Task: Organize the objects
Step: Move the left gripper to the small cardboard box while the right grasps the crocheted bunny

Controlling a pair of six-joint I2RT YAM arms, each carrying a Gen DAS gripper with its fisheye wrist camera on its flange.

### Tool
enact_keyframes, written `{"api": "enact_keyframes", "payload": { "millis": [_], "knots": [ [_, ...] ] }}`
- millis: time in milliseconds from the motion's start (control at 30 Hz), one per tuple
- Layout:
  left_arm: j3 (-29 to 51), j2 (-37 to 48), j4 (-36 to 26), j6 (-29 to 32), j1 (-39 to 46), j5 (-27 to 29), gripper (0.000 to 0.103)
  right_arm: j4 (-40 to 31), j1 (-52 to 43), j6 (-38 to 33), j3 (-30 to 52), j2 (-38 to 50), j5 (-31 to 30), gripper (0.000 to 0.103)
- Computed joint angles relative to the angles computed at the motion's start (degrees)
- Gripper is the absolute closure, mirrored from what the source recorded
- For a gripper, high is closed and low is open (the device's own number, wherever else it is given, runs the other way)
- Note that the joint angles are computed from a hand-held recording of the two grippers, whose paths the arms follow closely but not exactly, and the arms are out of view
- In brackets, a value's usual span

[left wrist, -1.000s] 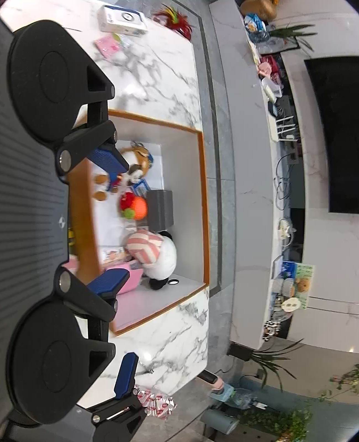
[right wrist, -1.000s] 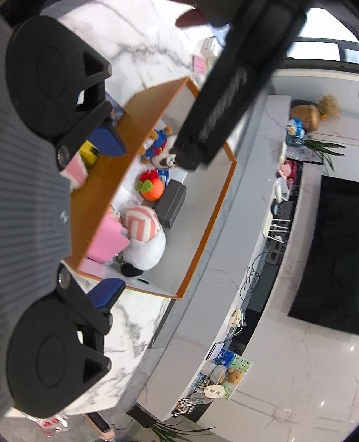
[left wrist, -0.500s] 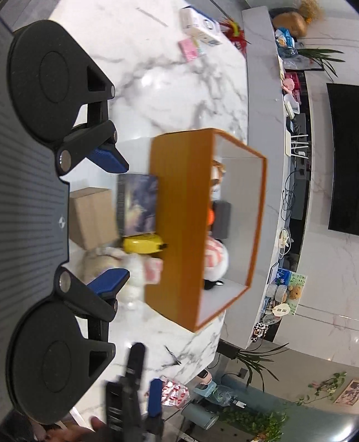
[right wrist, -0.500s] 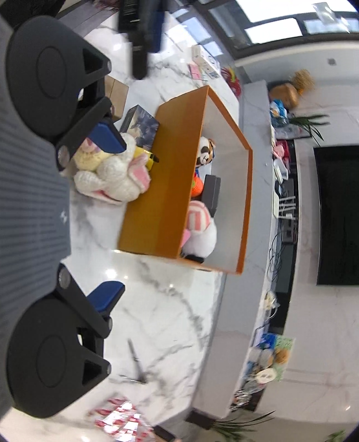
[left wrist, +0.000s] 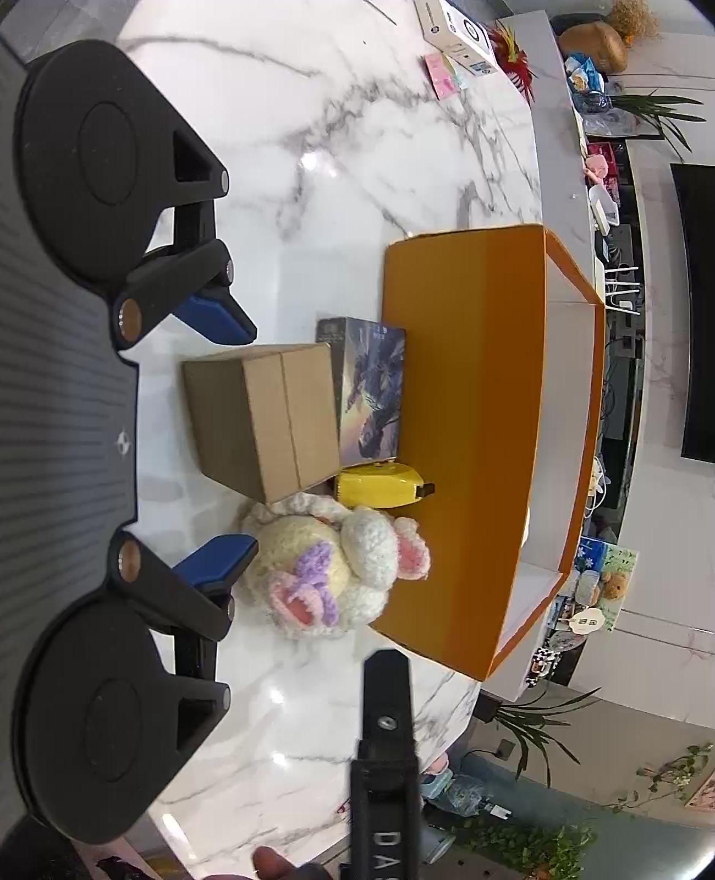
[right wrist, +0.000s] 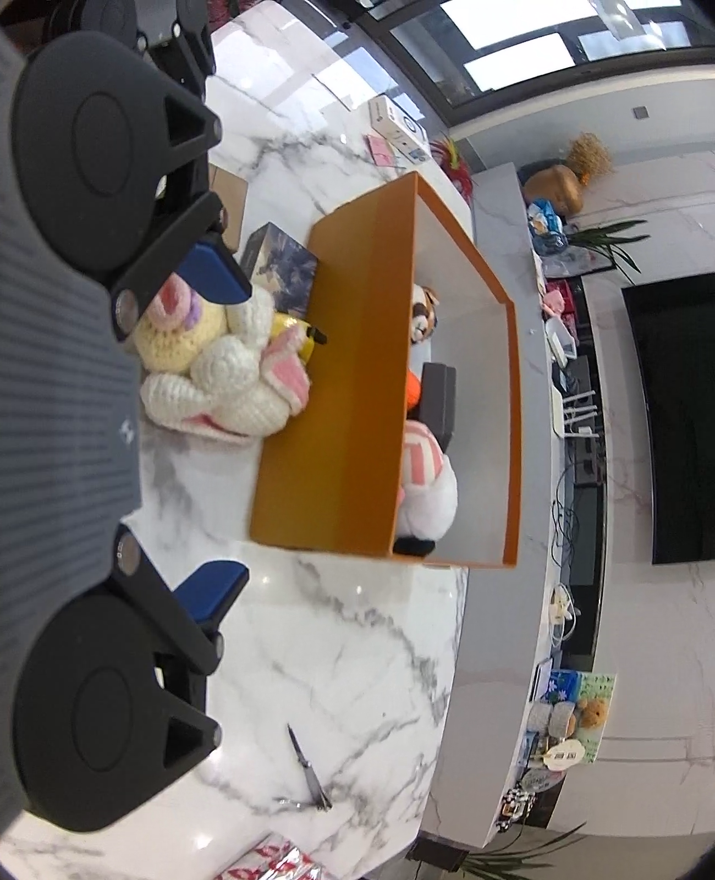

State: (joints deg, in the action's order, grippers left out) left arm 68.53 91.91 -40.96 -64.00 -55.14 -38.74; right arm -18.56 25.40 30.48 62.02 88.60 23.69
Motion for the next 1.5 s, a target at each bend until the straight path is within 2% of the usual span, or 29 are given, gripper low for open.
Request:
{"api": "enact_keyframes", "payload": {
  "millis": [467,867,1067,1500],
  "knots": [
    [-3.76,-0.17,4.82,-0.94,3.13,-0.50,0.013,1.74,0.17,-1.00,0.26,3.10,-1.41,0.003],
    [-4.38,-0.66,3.09,-1.83,4.51,-2.60,0.013,3.75,-0.70,-0.74,0.51,4.89,-1.45,0.003],
    [-5.67,-1.77,4.53,-1.43,5.46,-1.51,0.013,3.76,-1.25,-0.26,0.09,4.18,-1.46,0.001],
    [-6.35,-2.71,3.58,-1.31,5.83,-1.78,0.013,3.35,-0.51,-1.94,4.11,10.40,-3.87,0.001]
  ]
}}
